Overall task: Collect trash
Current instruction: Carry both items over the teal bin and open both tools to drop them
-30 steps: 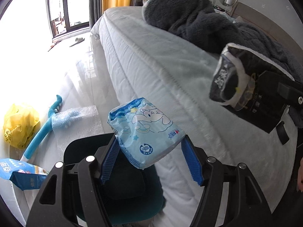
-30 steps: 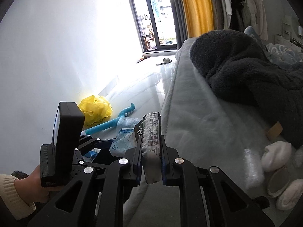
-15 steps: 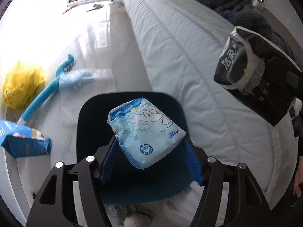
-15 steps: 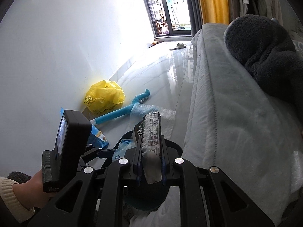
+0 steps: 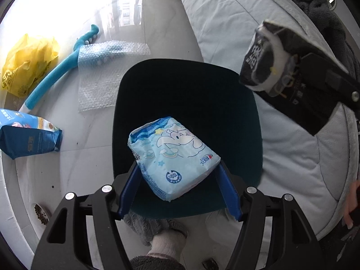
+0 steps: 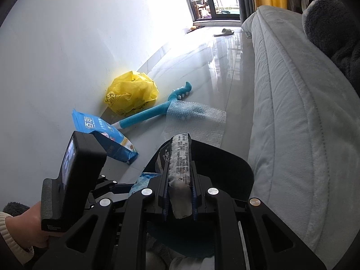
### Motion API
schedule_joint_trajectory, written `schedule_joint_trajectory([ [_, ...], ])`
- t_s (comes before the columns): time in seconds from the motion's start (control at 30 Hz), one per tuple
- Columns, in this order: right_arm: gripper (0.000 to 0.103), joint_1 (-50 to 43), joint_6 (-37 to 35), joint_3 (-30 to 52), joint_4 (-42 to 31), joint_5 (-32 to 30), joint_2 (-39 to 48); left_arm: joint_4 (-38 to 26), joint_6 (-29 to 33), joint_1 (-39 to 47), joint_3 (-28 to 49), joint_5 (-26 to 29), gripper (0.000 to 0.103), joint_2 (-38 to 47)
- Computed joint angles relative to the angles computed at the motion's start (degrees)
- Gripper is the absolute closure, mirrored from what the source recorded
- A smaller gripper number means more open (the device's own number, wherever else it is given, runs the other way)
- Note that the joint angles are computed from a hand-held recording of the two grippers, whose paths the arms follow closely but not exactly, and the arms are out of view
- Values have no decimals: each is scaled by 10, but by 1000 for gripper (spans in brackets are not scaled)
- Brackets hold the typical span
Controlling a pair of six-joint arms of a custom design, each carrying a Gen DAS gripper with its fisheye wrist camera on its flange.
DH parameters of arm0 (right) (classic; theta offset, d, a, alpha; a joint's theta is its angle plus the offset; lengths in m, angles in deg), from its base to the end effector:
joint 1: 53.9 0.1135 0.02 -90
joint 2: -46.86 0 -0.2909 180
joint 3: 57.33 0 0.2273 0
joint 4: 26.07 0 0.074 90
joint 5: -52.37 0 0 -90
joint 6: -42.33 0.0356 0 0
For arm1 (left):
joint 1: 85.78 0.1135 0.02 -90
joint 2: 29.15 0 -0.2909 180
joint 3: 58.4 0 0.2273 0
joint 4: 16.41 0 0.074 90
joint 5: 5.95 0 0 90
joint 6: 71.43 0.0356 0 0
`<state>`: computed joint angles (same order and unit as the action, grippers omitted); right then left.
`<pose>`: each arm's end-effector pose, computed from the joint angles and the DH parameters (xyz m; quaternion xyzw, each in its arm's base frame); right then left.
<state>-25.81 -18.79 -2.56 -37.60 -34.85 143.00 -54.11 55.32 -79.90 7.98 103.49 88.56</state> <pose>0.2547 0.1340 0.1651 0.0143 0.9477 0.1315 0.2905 0.2988 0.0189 0.0860 0.2637 0.9497 -0.1542 0.0691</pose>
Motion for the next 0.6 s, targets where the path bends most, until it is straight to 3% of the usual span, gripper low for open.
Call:
schedule_joint_trajectory([
  [0.1, 87, -5, 1, 13, 6, -9, 36, -18, 10, 19, 12, 3, 31, 3],
  [0.2, 87, -9, 7, 16, 15, -20, 58, -32, 9, 34, 27, 13, 18, 2],
  [0.6, 87, -8, 32, 43, 26, -30, 151, -60, 28, 83, 42, 120, 17, -81],
])
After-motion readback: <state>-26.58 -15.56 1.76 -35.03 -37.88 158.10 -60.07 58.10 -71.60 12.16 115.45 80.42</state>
